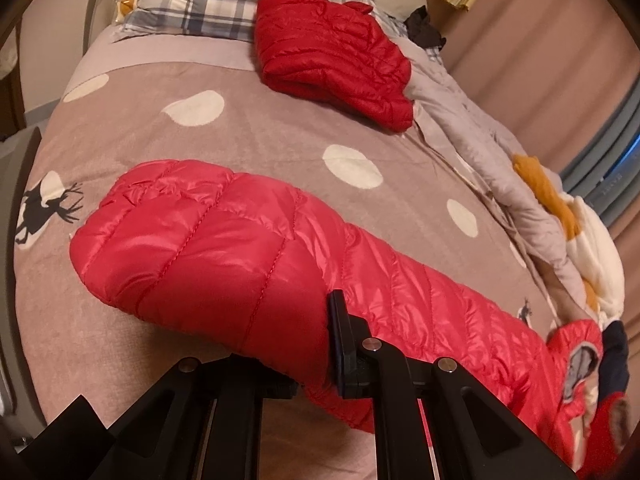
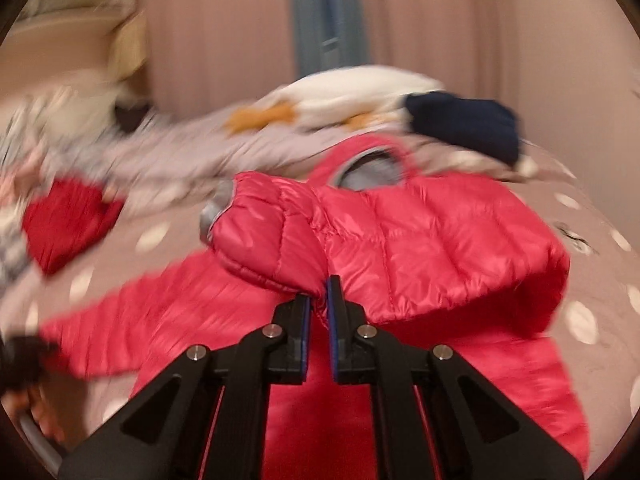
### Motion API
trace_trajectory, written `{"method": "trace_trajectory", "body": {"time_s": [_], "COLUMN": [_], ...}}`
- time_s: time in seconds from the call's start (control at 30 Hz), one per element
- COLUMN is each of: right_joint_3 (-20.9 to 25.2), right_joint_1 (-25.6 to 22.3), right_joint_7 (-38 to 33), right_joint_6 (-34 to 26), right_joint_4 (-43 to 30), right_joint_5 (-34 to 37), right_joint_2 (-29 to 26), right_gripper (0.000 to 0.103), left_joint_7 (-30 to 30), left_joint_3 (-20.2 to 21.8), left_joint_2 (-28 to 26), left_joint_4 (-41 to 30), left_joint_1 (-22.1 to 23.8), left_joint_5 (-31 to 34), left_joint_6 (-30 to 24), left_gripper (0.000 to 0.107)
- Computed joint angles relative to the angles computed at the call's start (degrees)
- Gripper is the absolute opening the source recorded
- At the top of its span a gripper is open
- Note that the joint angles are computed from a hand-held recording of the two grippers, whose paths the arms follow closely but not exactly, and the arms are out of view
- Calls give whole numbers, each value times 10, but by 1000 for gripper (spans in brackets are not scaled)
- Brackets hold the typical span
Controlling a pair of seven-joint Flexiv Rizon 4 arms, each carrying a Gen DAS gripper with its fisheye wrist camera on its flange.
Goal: Fold large clothes
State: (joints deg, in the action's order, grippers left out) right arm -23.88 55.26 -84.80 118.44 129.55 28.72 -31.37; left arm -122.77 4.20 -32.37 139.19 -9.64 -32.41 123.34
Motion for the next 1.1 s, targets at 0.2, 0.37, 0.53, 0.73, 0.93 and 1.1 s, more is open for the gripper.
{"method": "trace_trajectory", "body": {"time_s": [0.2, 0.37, 0.53, 0.73, 0.93, 1.1], "right_joint_3": [16, -4, -61, -134, -151, -184], "right_joint_1": [-15, 7, 70, 103, 31, 4], "right_joint_7": [27, 59, 38, 6, 74, 143], "right_joint_6": [-48, -47, 3, -8, -58, -109], "right_joint_4": [-12, -2, 19, 15, 3, -22], "right_joint_5": [-52, -66, -15, 36, 11, -2], "right_joint_2": [-20, -4, 10, 6, 0, -73], "right_gripper": [12, 35, 76, 83, 89, 93], "left_joint_7": [-19, -48, -31, -13, 16, 43], "left_joint_3": [-15, -26, 1, 14, 27, 40], "left_joint_2": [4, 9, 10, 9, 6, 3], "left_joint_4": [3, 8, 1, -2, -10, -16], "left_joint_1": [34, 66, 23, -8, -32, -59], "left_joint_5": [39, 82, 44, 5, -29, -68], "left_joint_6": [-7, -10, -28, -30, -47, -57], "left_gripper": [11, 11, 11, 11, 11, 11]}}
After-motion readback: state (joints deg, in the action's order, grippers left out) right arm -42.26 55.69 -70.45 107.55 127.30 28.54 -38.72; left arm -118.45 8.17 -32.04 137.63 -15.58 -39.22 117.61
